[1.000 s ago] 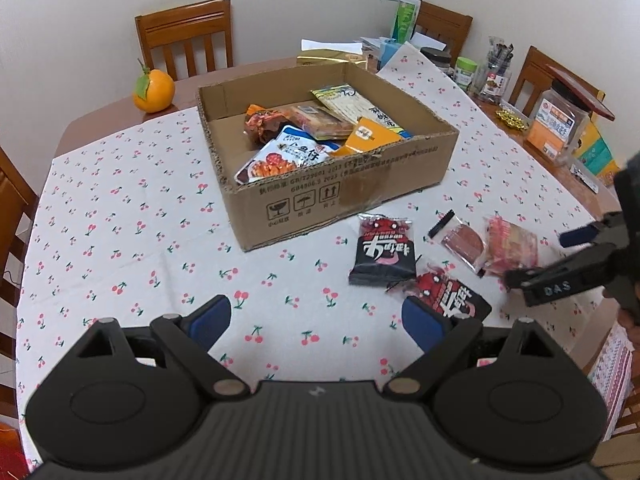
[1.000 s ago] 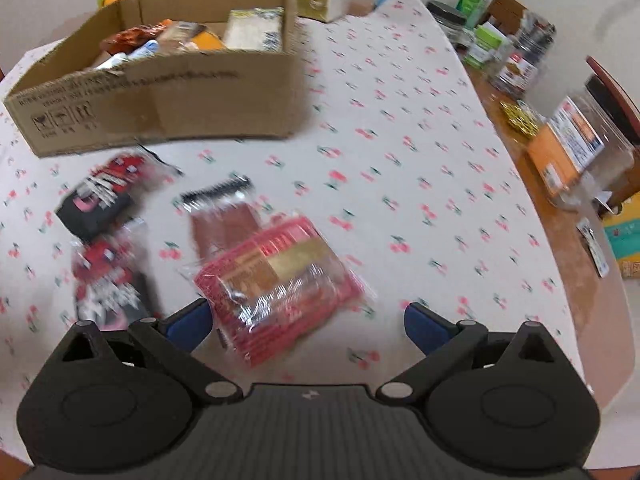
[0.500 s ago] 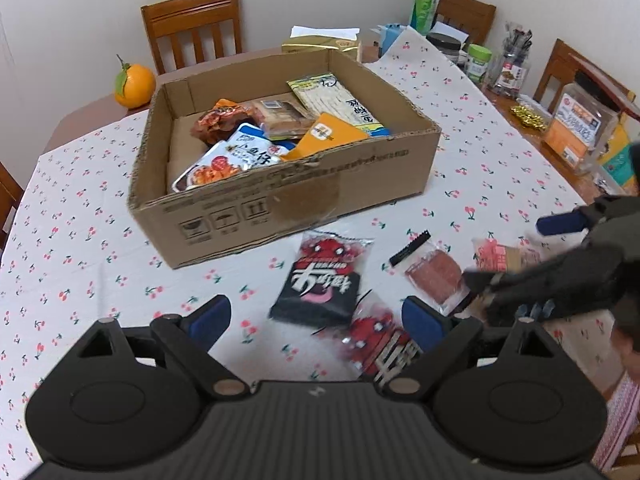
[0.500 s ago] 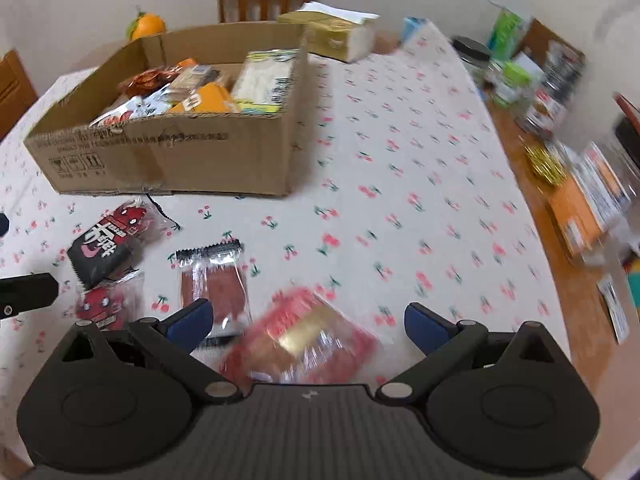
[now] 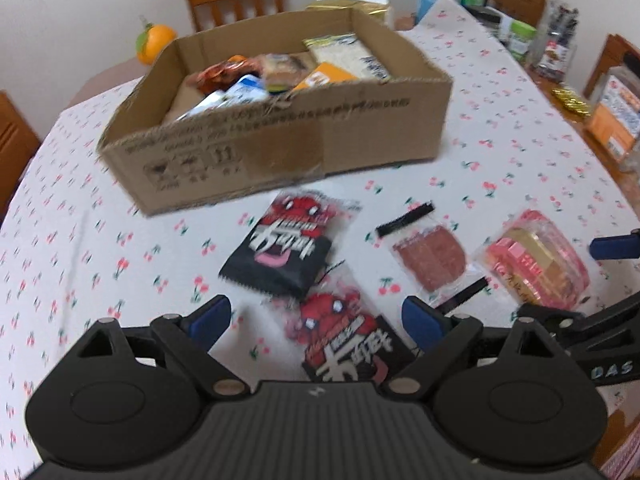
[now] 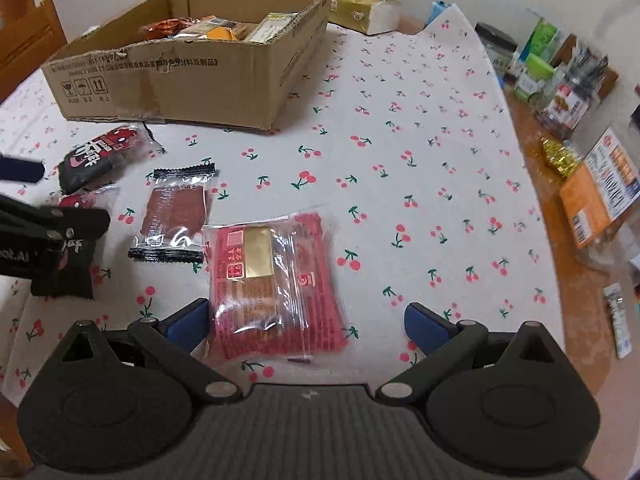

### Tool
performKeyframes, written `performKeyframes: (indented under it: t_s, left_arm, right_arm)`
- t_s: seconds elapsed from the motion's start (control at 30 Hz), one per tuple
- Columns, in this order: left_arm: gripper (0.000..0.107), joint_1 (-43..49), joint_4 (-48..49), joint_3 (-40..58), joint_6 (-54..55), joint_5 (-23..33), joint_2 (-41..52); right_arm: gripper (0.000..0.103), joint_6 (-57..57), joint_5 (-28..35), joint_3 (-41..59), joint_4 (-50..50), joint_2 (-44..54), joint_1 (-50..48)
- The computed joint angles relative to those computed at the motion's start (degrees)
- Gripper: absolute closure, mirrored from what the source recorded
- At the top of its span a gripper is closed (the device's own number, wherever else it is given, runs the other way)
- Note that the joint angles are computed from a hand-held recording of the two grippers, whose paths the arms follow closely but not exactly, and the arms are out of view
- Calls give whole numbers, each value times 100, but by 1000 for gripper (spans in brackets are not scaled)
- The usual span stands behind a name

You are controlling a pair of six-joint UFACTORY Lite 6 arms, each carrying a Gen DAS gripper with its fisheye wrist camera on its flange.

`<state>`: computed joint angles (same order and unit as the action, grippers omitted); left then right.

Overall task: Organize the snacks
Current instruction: 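Grasp the red-black spicy bag with the left gripper while the right gripper grasps the red pastry packet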

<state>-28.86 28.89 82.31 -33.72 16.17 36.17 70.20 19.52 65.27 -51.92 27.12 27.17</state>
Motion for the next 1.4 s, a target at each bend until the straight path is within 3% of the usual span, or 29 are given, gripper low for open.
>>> performKeyframes:
  t_s: [0.1,0.27,0.37,0.5,0.67,0.8,0.93,1.0,1.13,1.33,1.4]
  left_arm:
    - [15,-70,574,-220,-875,-15,-69]
    - [14,-45,150,-355,-777,-51,-87]
    - [4,38,132,-534,-828,-76,-167]
    - [4,54,643,-825,-1330,-290,-325]
    - [4,-18,693,-676,-1571,-128,-234]
    - [4,-95,934,-588,-1948,9,-187]
    - [12,-269,1360,-535,-2375,135,-194]
    - [23,-278,1103,-508,-2153,81,-211]
    - [26,-294,665,-269,-1803,175,-86]
    - [32,-277,585,-144,-1587,79,13]
    - [43,-265,479,-143,-1418,44,-1]
  right_arm:
    - [0,-567,-299,-39,342,-13,-175]
    - [0,-1069,-578,-76,420,-18,-307]
    - [0,-1298,-746,-142,443,-53,-389]
    - [0,-1088,-886,-237,124,-98,-431]
    - [0,446,-1005,-475,-1401,-201,-402]
    - [0,288,-960,-427,-1201,-176,-385]
    - [0,439,-953,-443,-1332,-187,-375]
    - [0,246,-936,-420,-1139,-176,-371]
    - [0,-506,-928,-322,-440,-142,-380]
    - [12,-834,-899,-142,-140,-76,-288]
    - [16,-968,-855,-67,-30,-44,-253]
